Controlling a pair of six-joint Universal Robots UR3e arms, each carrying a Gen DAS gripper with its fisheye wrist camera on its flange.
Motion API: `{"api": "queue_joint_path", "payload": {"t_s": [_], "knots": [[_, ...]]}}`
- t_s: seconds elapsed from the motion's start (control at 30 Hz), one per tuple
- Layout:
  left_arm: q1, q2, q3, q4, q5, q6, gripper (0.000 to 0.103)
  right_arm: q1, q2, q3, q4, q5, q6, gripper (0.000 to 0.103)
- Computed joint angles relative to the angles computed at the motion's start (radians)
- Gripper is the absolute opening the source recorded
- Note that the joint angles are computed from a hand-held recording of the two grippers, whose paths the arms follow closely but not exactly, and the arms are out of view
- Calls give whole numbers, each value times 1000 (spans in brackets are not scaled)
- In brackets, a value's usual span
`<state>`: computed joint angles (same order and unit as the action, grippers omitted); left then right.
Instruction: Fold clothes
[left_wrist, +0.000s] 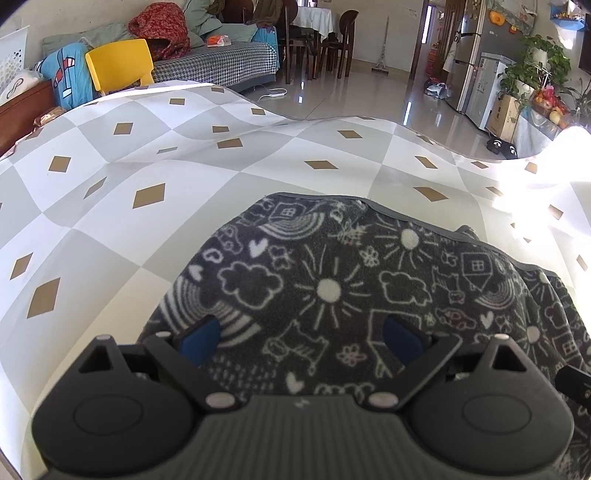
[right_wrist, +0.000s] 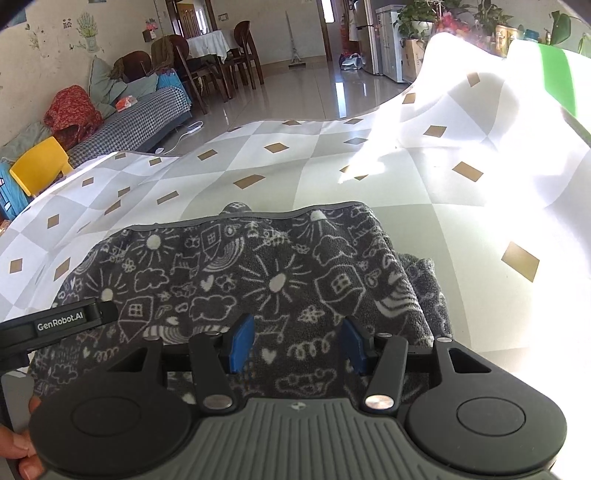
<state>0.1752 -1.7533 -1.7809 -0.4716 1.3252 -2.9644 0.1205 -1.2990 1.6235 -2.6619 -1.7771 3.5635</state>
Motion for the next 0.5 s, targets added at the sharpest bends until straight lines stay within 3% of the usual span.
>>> {"api": "queue_joint_path", "payload": {"t_s": [0.23, 0.5], "knots": [[-32, -91, 69, -5, 52, -14, 102, -45, 19, 0, 53, 12, 88, 50], [-40, -107, 43, 29, 71, 9, 103, -22, 36, -5, 66, -47, 111, 49]]}}
